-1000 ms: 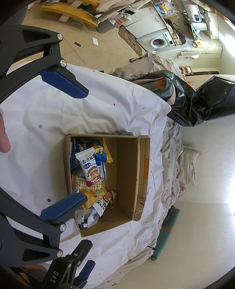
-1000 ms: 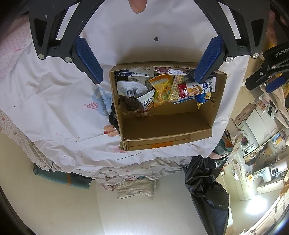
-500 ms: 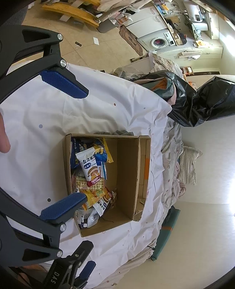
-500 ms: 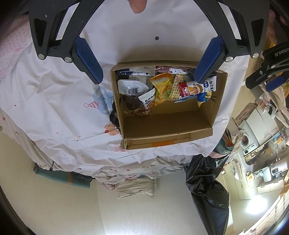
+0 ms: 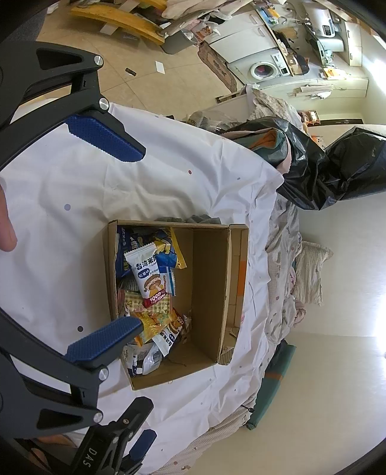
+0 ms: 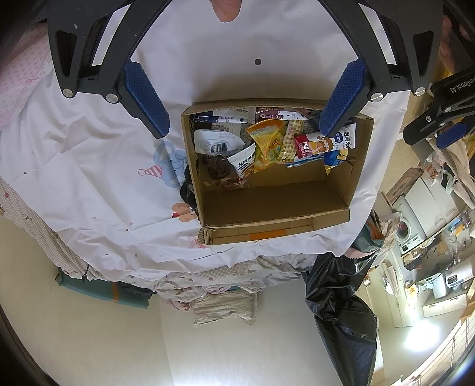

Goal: Organize snacks

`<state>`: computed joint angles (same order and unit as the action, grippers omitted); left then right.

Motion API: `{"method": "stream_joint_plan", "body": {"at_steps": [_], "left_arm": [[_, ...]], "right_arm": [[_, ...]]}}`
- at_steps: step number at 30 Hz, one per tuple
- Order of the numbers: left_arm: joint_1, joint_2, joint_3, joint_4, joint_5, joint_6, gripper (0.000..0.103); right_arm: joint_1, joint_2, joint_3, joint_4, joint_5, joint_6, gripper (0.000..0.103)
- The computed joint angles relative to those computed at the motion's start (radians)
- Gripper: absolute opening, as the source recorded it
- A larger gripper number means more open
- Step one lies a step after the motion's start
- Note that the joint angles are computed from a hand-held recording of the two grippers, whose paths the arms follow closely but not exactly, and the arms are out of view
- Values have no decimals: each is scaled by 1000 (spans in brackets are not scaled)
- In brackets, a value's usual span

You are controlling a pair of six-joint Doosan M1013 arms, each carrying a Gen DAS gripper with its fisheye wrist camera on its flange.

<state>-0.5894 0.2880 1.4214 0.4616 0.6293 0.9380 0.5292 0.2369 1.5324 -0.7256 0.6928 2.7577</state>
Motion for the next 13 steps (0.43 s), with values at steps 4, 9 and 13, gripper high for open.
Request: {"method": "stream_joint_plan", "body": {"at_steps": [4,9,13], "left_arm": [[0,1,-1,-2,1,3,103],[2,-1,1,-6,-3,6,103],[2,0,1,-11,-5,11,103]], "right_arm": [[1,0,1,-2,-1,3,103],[0,0,1,-3,-2,2,103],[1,-2,1,-7,0,6,103]]}}
